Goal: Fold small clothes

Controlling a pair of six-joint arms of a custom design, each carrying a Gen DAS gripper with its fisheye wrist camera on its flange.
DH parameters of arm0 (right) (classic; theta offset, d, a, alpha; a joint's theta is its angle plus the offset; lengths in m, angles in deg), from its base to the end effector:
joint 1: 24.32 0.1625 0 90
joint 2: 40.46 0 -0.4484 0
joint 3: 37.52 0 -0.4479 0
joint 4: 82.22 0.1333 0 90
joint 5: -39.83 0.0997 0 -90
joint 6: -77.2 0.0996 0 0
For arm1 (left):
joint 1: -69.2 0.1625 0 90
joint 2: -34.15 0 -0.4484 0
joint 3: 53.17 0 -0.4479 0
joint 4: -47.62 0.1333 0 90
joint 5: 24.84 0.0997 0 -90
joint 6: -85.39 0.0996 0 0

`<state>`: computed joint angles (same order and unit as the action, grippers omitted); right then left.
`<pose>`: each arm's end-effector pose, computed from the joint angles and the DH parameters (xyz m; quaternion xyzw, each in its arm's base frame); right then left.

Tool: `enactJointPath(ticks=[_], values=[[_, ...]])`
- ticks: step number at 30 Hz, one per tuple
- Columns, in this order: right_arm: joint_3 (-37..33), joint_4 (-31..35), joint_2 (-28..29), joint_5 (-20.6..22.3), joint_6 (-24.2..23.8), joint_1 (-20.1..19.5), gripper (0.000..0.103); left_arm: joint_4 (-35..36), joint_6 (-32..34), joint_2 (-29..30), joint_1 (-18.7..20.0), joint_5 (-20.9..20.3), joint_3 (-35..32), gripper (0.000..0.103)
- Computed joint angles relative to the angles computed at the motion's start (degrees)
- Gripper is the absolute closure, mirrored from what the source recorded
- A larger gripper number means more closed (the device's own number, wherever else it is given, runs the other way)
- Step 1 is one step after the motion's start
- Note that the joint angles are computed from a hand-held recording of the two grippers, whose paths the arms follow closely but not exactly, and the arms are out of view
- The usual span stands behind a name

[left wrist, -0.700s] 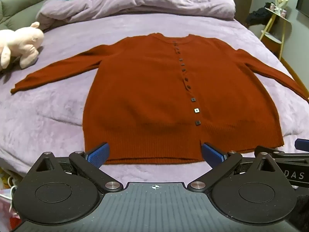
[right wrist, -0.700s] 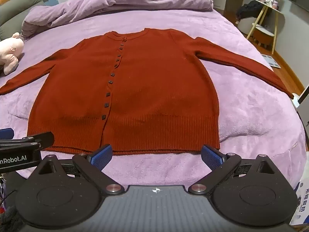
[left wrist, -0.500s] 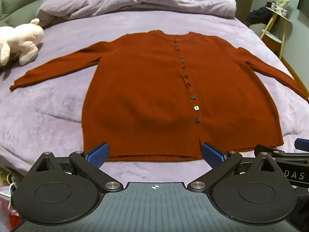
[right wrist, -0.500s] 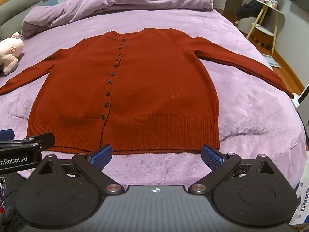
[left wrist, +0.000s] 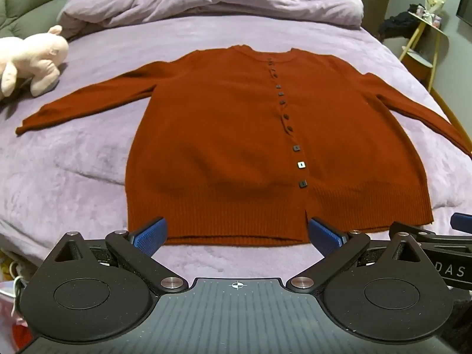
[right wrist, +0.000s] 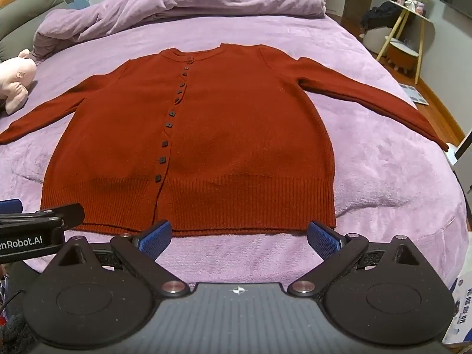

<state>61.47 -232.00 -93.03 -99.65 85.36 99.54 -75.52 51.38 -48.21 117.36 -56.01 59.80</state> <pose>0.4341 -0.5436 0.1542 0.1532 -0.8903 0.2477 0.3501 -0.2021 -0.5533 0.3318 0.0486 0.8696 -0.3170 0.3755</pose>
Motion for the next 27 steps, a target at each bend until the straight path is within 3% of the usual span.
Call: enactJointPath(ticks=[27], values=[[0.1, -0.6, 0.1, -0.6, -0.2, 0.2, 0.004, 0.3, -0.3, -0.1, 0.0, -0.2, -0.1, 0.000]])
